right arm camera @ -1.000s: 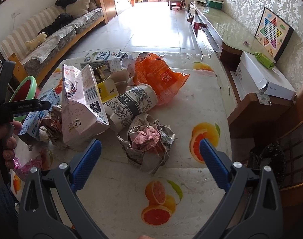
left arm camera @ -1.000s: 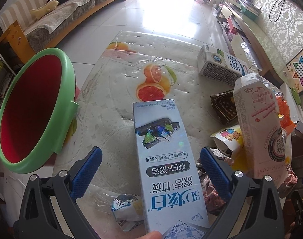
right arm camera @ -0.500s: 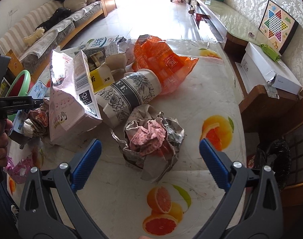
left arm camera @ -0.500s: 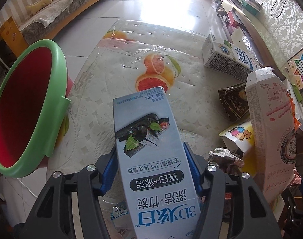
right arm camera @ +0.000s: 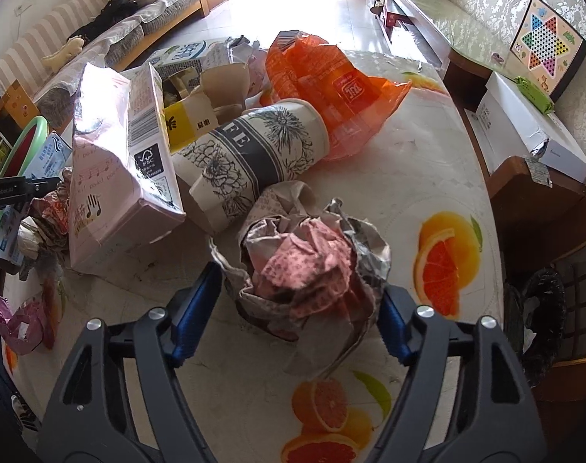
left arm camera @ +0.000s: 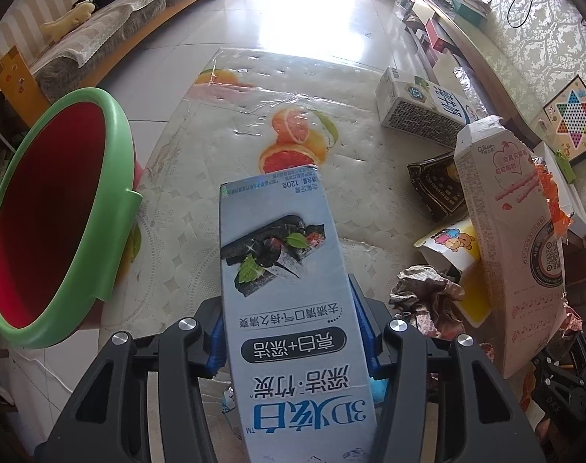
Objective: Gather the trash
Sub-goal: 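Grasp the white-and-blue box with the left tool while the right tool grasps crumpled paper, then drop the white box into the bin with the left tool while the right tool drops the paper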
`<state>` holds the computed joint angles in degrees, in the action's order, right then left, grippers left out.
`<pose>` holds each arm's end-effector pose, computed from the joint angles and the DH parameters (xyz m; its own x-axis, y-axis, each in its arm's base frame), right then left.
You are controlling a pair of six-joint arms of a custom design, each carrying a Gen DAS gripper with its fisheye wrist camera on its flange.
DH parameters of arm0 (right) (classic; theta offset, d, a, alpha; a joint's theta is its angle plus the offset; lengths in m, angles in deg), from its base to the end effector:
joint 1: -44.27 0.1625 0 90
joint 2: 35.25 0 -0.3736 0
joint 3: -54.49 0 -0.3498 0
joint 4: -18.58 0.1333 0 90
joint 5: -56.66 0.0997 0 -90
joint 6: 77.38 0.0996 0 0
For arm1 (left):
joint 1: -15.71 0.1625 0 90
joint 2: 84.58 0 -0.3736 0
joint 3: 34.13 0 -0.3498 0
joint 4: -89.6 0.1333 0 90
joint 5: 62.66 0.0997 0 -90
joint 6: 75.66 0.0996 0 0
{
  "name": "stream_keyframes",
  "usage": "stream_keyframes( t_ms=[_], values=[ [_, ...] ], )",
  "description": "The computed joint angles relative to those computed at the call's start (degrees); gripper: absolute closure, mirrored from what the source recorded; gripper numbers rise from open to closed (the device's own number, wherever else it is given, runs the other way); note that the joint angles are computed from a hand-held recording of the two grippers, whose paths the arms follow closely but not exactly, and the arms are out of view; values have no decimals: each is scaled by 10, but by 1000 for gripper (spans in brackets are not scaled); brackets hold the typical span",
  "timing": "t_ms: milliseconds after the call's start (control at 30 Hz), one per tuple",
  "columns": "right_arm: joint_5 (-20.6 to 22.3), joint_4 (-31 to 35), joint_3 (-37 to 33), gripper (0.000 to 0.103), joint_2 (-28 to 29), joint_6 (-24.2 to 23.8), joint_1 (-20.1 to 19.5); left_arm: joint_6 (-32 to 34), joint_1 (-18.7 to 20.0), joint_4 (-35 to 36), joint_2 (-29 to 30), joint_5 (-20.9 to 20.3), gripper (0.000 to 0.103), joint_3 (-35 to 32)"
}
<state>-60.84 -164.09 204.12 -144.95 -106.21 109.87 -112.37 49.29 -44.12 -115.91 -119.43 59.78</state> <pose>-0.0333 -0.2847 0.3156 -0.6953 0.3483 0.6287 -0.0972 0.8211 -0.5624 -0.3523 -0.4594 -0.0648 -0.7239 0.3243 -0.6090 0.4437 0.8947 -0.0508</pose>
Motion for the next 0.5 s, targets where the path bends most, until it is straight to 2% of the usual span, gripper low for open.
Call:
stream_keyframes(
  t_ms=[33,133,267,500],
  values=[
    [-4,-5,2,46,3,-1,1,2,-2,-1,-3,2,54,3],
    [1,2,5,53,-7,-3,-3,6,-4,-5,-10,0,54,8],
    [-3,0,11,55,-20,-3,8,11,-11,-13,-16,0,54,13],
    [-25,42,20,56,-88,9,48,18,-28,-41,-49,1,54,44]
  ],
)
